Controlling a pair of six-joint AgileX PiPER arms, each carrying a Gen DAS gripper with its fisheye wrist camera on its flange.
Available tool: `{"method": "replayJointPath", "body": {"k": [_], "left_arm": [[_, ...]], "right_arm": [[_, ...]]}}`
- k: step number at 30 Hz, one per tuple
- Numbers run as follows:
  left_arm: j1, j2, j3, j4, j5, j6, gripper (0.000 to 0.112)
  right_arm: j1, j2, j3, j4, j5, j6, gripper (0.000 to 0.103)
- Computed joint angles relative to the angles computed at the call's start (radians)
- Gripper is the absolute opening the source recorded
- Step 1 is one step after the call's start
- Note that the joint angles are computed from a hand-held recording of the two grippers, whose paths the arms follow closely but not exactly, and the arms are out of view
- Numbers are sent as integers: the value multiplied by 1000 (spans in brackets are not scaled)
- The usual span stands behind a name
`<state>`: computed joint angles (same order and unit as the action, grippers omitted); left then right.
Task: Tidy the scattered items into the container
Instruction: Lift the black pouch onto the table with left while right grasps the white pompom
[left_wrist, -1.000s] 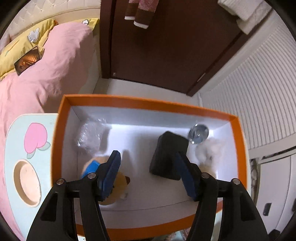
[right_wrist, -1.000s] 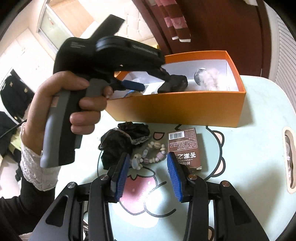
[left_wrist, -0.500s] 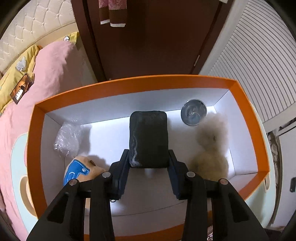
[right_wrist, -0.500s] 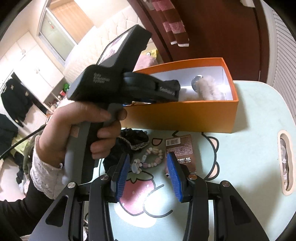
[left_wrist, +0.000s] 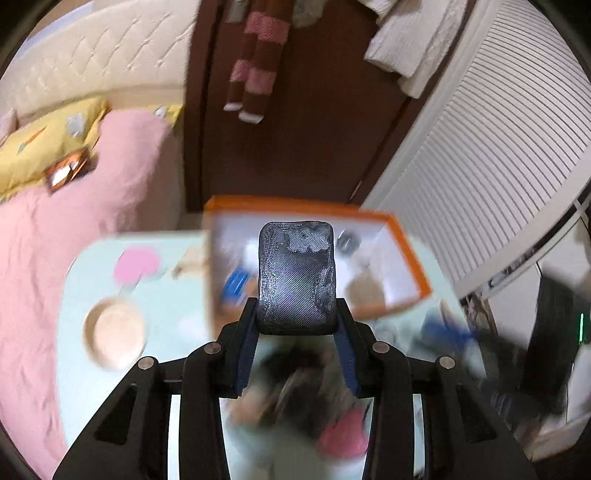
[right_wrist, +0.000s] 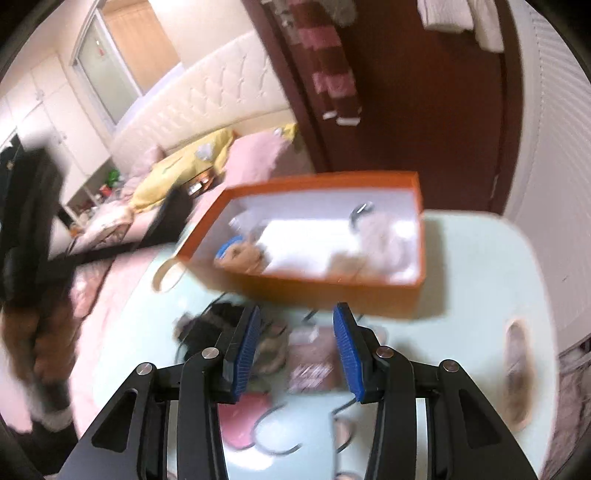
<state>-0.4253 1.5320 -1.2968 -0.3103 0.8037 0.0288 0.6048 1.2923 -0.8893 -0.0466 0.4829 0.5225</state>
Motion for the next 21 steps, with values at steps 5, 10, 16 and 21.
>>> {"method": "replayJointPath", "body": {"k": [5, 10, 16, 21], "left_arm": [[-57, -140, 275, 254, -92, -230, 40], [-8, -146, 400, 126, -168, -177, 40], [-46, -163, 416, 148, -193, -209, 40], [-50, -142, 402, 147, -199, -208, 40]], "right_arm": [[-109, 210, -287, -63, 264, 34, 26], [-113, 343, -453, -78, 342, -30, 26], [-76, 549, -682, -178, 520, -46, 26], [-72, 664, -771, -203, 615, -75, 26]]}}
